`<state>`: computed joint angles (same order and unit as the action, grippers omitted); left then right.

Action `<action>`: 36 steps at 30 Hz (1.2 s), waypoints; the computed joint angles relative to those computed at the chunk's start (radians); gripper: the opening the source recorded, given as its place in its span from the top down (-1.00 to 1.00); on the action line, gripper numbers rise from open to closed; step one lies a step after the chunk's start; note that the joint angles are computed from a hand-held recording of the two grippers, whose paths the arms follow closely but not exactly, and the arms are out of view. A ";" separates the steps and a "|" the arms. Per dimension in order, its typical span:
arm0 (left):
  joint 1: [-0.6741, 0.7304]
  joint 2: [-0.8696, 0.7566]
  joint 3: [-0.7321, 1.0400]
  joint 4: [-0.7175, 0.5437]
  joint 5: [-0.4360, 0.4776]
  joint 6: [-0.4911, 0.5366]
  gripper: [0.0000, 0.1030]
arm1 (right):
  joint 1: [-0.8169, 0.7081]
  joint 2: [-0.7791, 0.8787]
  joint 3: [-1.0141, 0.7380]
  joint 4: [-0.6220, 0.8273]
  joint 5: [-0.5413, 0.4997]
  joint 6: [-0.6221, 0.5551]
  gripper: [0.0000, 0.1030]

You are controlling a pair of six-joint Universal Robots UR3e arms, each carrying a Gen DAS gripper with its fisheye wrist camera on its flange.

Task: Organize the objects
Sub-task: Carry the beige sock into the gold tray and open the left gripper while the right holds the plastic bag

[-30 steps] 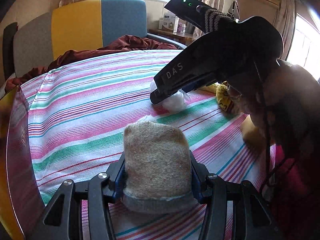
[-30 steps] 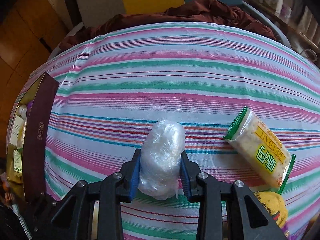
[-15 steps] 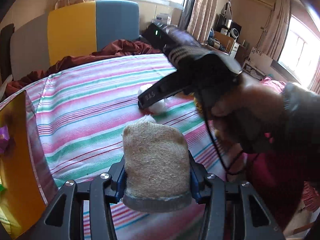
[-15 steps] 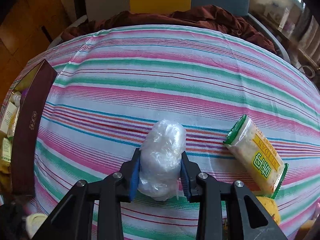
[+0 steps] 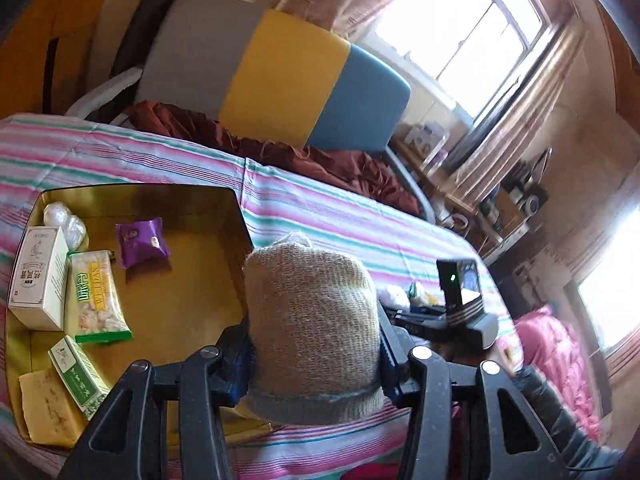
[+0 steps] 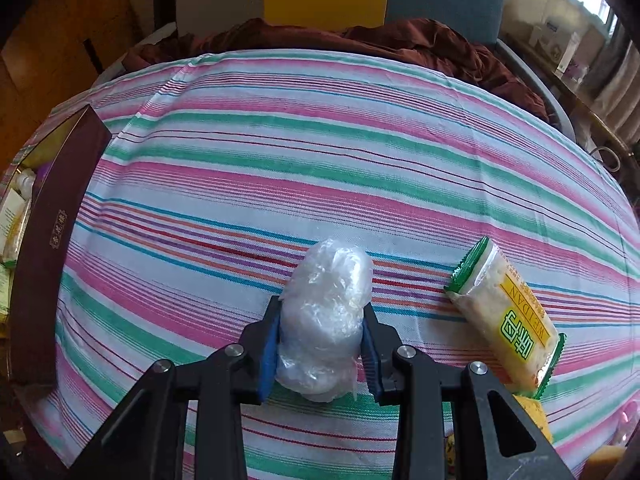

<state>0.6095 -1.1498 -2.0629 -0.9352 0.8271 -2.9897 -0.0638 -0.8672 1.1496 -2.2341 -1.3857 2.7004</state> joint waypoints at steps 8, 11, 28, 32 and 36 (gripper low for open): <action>0.120 -0.088 0.003 0.197 0.257 -0.038 0.02 | 0.004 -0.011 0.020 -0.019 -0.015 -0.009 0.30; 0.122 -0.174 0.013 0.228 0.319 -0.034 0.02 | 0.009 -0.015 0.028 -0.028 -0.024 -0.011 0.30; -0.020 -0.771 0.429 0.271 0.510 -0.093 -0.02 | 0.011 -0.018 0.038 -0.039 -0.030 -0.020 0.29; -0.027 -0.770 0.417 0.294 0.520 -0.085 -0.16 | 0.011 -0.015 0.035 -0.039 -0.030 -0.021 0.29; -0.026 -0.738 0.389 0.319 0.519 -0.093 -0.36 | 0.011 -0.015 0.035 -0.039 -0.029 -0.020 0.29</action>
<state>0.5833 -1.8878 -1.6739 -0.6159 1.3458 -3.0823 -0.0532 -0.8824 1.1848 -2.2734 -1.4148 2.6803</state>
